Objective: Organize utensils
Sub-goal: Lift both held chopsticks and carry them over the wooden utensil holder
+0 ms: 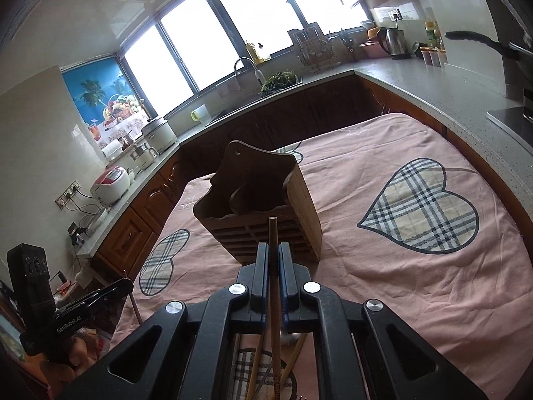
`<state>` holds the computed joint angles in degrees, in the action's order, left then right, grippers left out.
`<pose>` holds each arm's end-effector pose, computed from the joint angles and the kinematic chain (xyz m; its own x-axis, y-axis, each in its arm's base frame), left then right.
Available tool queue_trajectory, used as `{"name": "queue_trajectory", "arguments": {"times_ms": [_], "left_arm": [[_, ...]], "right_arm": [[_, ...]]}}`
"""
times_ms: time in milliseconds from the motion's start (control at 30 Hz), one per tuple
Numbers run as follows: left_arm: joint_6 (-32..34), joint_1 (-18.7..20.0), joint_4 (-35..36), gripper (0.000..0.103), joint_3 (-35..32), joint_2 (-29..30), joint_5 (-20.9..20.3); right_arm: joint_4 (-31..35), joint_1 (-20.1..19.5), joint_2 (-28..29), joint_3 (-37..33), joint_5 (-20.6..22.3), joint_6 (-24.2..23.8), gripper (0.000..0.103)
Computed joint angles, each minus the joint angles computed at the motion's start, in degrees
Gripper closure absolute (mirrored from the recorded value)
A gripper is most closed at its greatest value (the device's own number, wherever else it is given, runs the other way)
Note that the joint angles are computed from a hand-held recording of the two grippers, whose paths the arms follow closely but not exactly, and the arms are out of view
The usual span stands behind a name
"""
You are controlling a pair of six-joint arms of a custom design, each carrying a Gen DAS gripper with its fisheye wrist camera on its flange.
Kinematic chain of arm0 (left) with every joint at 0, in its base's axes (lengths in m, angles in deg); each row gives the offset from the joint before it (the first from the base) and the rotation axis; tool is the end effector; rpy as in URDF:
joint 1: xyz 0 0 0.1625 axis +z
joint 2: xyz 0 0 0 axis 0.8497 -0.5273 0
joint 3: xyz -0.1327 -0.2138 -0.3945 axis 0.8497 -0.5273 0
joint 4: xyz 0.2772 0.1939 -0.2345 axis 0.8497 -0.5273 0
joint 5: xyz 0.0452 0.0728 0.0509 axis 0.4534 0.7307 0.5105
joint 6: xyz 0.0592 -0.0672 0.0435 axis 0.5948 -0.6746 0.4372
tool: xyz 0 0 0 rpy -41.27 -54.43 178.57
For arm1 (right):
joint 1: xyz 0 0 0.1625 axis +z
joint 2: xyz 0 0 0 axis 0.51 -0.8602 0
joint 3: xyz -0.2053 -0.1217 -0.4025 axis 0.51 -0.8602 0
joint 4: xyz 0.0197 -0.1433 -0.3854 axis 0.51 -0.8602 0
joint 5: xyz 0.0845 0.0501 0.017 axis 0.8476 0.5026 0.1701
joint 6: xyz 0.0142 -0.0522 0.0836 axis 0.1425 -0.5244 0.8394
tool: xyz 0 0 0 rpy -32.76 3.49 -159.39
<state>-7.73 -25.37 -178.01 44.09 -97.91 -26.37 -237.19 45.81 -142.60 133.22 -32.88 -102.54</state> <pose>-0.3059 -0.4204 0.0347 -0.8222 0.4232 -0.3807 0.5677 0.6586 -0.4939 0.0546 -0.3330 0.2850 -0.9344 0.0102 0.3561 -0.2821 0.5894 -0.7570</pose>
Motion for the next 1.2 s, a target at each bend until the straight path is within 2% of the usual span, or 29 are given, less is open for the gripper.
{"name": "queue_trajectory", "arguments": {"times_ms": [233, 600, 1000, 1200], "left_arm": [[1.8, -1.0, -6.0, 0.100, 1.2, -0.9, 0.6], [7.4, -1.0, -13.6, 0.100, -1.4, -1.1, 1.2], [17.1, 0.5, -16.3, 0.100, -12.4, 0.5, 2.4], [19.9, 2.5, -17.8, 0.100, -19.2, 3.6, 2.2]], "right_arm": [[-0.7, 2.7, -1.7, -0.2, -0.2, -0.3, 0.098], [-5.3, 7.0, 0.0, -3.3, -1.9, -1.4, 0.098], [-6.6, 10.6, 1.9, -12.1, -2.3, -0.7, 0.098], [-7.0, 10.7, 4.4, -16.4, -2.6, -0.7, 0.098]]}}
